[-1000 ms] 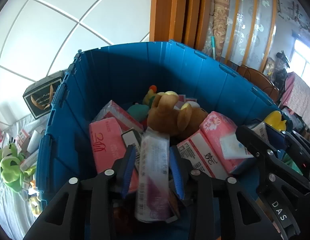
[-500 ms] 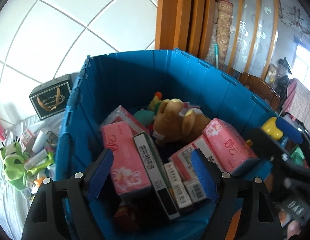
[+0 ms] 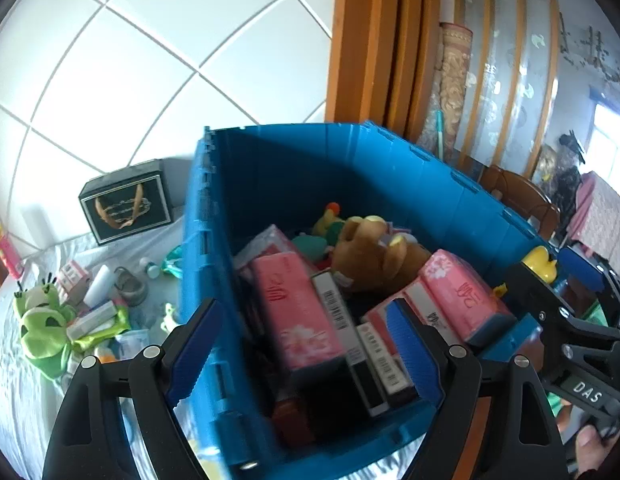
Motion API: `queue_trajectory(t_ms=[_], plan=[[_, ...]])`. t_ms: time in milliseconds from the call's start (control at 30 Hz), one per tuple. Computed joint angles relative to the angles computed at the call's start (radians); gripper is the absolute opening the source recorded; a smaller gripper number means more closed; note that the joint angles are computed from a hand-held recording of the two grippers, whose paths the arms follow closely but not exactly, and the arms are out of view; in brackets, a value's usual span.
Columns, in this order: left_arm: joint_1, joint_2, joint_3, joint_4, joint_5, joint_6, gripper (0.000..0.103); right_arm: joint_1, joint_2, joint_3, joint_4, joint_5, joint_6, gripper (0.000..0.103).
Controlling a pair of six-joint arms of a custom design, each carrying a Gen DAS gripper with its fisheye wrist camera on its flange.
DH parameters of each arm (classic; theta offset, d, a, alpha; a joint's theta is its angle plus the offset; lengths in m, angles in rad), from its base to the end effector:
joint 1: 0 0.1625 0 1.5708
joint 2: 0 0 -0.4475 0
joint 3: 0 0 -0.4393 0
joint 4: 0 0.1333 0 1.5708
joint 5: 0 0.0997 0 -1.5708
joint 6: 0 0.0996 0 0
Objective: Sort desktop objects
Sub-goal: 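Move both open tools back over the table toward the snack pack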
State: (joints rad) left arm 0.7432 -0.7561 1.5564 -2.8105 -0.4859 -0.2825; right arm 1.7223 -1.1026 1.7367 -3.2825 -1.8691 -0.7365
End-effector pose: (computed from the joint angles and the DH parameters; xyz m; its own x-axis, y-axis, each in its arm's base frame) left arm -0.3962 -0.6648 0.1546 -0.7552 -0.0849 -0.6500 0.4747 0.6130 -0.6316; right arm 0.2065 -0.6633 0.3443 -0.6809 -0.2317 0.6947 -0.7139 0.4217 -0.5591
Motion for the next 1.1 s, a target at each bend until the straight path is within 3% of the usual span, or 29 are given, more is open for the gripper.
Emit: queue_trajectory(t_ms=[400, 633, 900, 1100], plan=[[-0.012, -0.176, 0.212, -0.055, 0.034, -0.017, 0.085, 0.074, 0.019, 0.062, -0.058, -0.03, 0.021, 0.103], [0.007, -0.33, 0.371, -0.049, 0.063, -0.063, 0.085, 0.146, 0.056, 0.107, -0.118, -0.058, 0.055, 0.103], [0.091, -0.562, 0.551, 0.134, 0.094, -0.226, 0.085, 0.241, 0.152, 0.149, -0.183, -0.032, 0.086, 0.103], [0.166, -0.683, 0.627, 0.309, 0.107, -0.384, 0.085, 0.285, 0.258, 0.138, -0.131, -0.008, 0.082, 0.103]])
